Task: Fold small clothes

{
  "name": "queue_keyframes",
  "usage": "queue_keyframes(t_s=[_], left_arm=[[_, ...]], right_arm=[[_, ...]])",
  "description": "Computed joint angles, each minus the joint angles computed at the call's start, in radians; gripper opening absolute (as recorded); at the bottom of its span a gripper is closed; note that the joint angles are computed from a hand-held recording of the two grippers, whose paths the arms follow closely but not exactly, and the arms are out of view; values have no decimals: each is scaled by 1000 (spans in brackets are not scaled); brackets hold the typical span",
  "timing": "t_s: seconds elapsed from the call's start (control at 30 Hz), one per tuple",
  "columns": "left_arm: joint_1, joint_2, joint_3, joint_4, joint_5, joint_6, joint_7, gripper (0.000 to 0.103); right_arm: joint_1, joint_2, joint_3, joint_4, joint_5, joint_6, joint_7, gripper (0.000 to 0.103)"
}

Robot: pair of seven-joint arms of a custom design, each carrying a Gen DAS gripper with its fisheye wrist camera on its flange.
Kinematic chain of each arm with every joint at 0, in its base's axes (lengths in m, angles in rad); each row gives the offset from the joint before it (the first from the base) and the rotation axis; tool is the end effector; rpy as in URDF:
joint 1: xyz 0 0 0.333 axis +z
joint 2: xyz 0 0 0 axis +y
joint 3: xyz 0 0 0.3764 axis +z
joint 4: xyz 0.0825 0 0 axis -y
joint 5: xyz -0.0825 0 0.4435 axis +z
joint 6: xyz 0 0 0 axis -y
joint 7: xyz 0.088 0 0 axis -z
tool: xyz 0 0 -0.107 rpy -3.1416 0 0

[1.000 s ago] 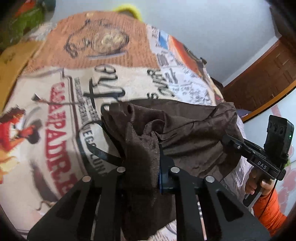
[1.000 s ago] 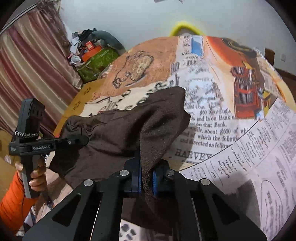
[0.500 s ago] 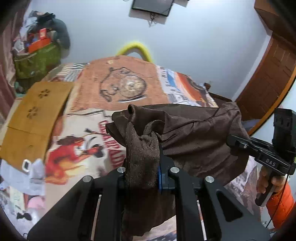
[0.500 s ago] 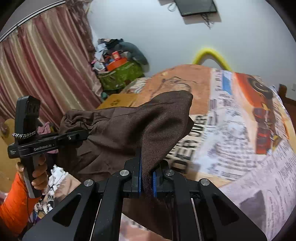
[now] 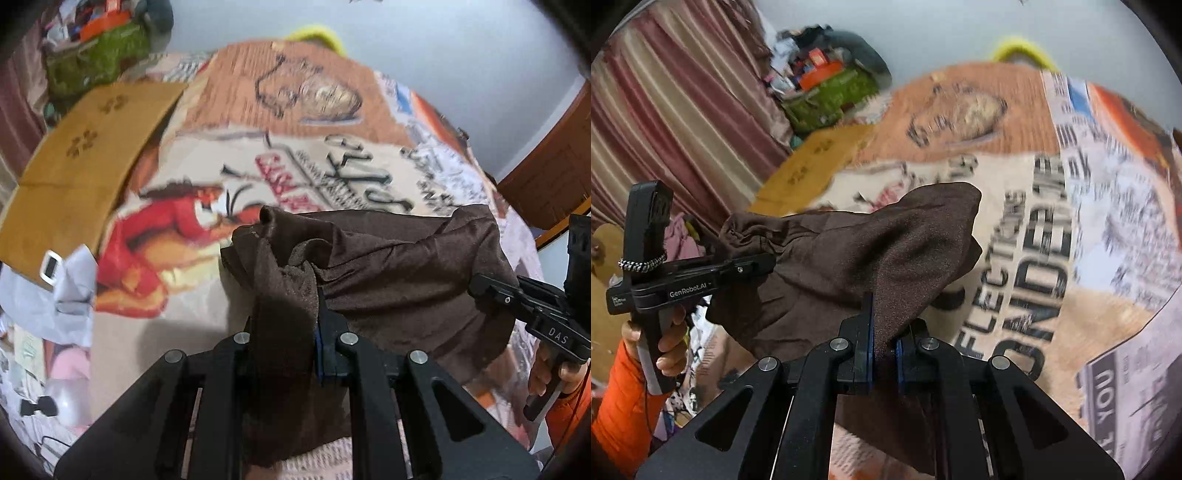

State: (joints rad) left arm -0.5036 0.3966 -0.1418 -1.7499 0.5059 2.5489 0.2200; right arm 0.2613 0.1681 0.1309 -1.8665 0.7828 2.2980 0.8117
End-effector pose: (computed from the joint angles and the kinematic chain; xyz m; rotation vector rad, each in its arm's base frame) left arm 0.6110 -0.4522 0.4136 -2.3441 1.6159 -0.6679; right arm 0.6367 0.2746 0.4921 -2.2100 1.0460 0.2232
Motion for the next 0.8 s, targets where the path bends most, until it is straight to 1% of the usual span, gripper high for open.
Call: queue_keyframes(t_s=[0.07,0.17,0.23,0.27,0.3,0.33,0.37,0.47,0.53,0.63,0.67,0.77,0.8], left_arm=[[10,17,-5,-2,-17,19,16,16],[1,22,13,-6,-8,16,-2,22],[0,19,18,-7,-8,-8,-15,32],[-5,11,25,-15,3,-18,-35,33],[-8,-1,31,-31,20,-11,-57,33],[-13,-15,39,-45,42,-11,-86,33],[-25,-32,48,-55,74,-39,-122,33],[-25,-68,38,-74,141,-90,-167,33],[-18,-86,20,-78,171,-112,-178,33],[-13,-90,-9,-53,212,-136,-140,33],[-14,-83,-19,-35,217,-144,-117,33],[-9,-37,-41,30,190,-134,-33,41],[-13,-22,-38,49,184,-140,-17,44]], right_arm=[[6,19,-3,5,-34,3,33,8],[9,36,-4,9,-82,20,60,10],[6,37,-1,8,-97,25,64,11],[5,35,-2,4,-109,38,59,14],[5,29,-2,-1,-125,52,55,17],[7,20,-2,-12,-139,70,50,17],[7,8,-2,-23,-149,78,42,18],[7,-24,-3,-53,-159,126,10,18],[4,-43,-4,-67,-137,144,-15,18],[0,-59,-5,-64,-77,144,-60,18],[2,-61,-5,-59,-65,140,-69,20],[10,-47,0,-27,-41,98,-92,24],[15,-41,2,-21,-37,95,-95,25]])
